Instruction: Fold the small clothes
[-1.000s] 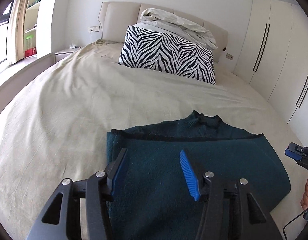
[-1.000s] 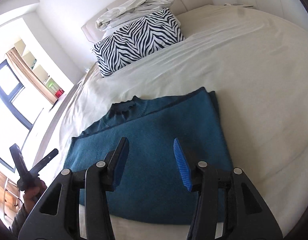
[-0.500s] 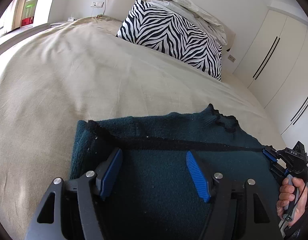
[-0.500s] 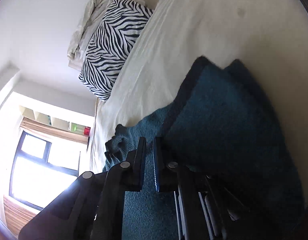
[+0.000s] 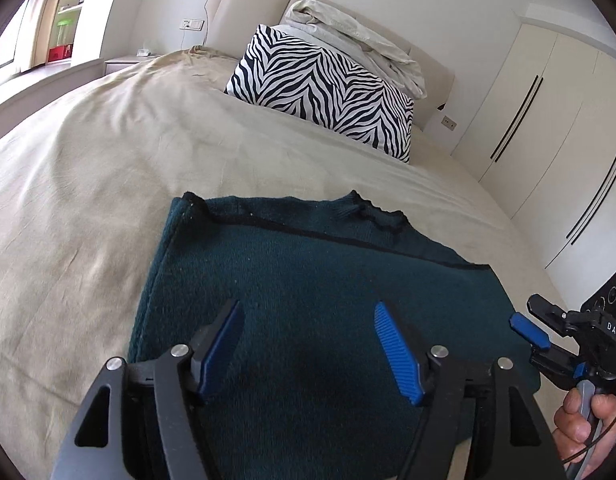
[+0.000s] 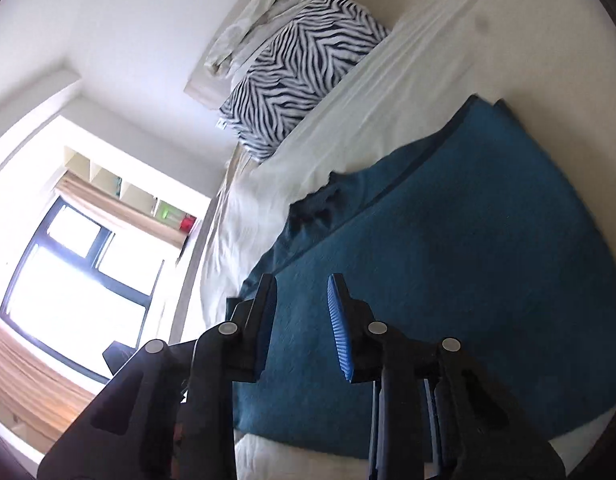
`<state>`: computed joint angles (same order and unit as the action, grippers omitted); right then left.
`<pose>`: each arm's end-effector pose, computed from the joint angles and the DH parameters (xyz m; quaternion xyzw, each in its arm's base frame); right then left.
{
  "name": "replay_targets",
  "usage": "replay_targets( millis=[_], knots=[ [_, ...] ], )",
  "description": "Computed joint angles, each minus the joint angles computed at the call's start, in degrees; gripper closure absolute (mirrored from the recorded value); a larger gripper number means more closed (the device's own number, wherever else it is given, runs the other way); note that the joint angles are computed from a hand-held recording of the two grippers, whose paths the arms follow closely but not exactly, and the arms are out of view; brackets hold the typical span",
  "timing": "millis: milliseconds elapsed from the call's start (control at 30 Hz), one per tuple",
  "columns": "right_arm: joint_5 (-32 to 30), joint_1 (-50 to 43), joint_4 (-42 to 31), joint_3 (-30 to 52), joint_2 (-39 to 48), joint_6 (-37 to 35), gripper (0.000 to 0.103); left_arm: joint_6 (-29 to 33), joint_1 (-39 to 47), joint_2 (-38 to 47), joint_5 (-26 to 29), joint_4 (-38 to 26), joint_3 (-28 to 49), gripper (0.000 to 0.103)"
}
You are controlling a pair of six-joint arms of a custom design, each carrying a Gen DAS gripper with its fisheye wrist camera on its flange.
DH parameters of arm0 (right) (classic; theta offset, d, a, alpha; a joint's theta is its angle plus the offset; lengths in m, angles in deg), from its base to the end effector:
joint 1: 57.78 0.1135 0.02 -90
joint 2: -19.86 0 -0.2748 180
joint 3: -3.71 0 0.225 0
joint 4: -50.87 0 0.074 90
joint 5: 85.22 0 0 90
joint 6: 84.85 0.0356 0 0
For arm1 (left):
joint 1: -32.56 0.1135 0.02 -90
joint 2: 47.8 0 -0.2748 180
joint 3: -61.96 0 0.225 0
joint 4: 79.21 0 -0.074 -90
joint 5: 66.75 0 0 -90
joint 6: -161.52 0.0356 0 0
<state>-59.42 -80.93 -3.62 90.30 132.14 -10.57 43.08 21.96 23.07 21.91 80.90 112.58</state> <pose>0.3273 -0.1051 0.1821 0.0093 0.8452 0.4752 0.2445 0.2211 -0.0405 0.2246 -0.1455 0.8950 -0.1308 0.4008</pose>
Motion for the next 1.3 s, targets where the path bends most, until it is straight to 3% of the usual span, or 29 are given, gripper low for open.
replay_targets(
  millis=[67,133,167,200,267,400,500,533,700,833,867,967,1033,1100,1300],
  knots=[
    [0.39,4.1,-2.16,-4.56,0.64,-4.62,0.052,-0.38,-4.88,0.83,-4.62,-1.89,-1.65,0.031],
    [4.31,4.97,3.54,-9.38,1.65,-1.73,0.053,-1.19,-4.44,3.18,-4.37,-2.64,-3.44,0.033],
    [2.96,3.39,3.06,-9.39,3.82,-3.9,0.06,-0.45,-3.08,1.79,-2.97,-0.28,-5.68,0.036],
    [2.31,1.35,1.67,-8.36,5.51,-5.61,0.074,-0.02,-2.07,0.76,-1.89,-0.13,-6.34,0.036],
    [1.05,-5.03,-2.19,-6.0,8.02,-8.48,0.075,0.96,-1.13,0.64,-0.59,-1.18,-6.09,0.037],
    [2.5,-16.44,1.16,-0.18,10.15,-0.62,0.075,1.6,-3.86,1.64,-4.04,1.25,-7.64,0.036],
    [5.73,-21.97,6.51,-1.26,6.56,5.38,0.071,1.66,-5.06,2.07,-5.49,0.76,-7.29,0.034],
    [5.89,-23.06,5.09,-1.13,5.48,4.61,0.069,1.72,-5.08,2.17,-5.56,0.93,-7.37,0.034],
    [2.79,-17.22,-6.51,-4.61,-1.25,-6.66,0.068,1.91,-6.08,3.38,-7.07,0.71,-6.53,0.033],
    [3.04,-2.25,4.39,-12.58,-6.7,3.43,0.067,1.84,-6.26,3.61,-7.24,1.0,-6.56,0.033],
    [3.32,0.06,6.91,-13.5,-6.65,5.66,0.06,1.89,-6.19,3.54,-7.18,0.84,-6.51,0.033],
    [4.66,4.05,10.2,-12.9,-2.41,9.17,0.06,1.92,-6.3,3.83,-7.2,1.2,-6.57,0.032],
    [5.52,3.33,10.42,-11.92,1.06,9.62,0.062,2.14,-6.1,4.16,-6.86,1.84,-6.73,0.031],
    [2.12,0.56,10.33,-10.8,4.24,8.47,0.064,2.41,-5.95,4.34,-6.61,2.29,-6.89,0.029],
    [0.03,-10.59,10.38,-7.34,7.33,8.14,0.065,2.69,-6.22,6.12,-6.65,3.34,-6.23,0.027]
  ],
)
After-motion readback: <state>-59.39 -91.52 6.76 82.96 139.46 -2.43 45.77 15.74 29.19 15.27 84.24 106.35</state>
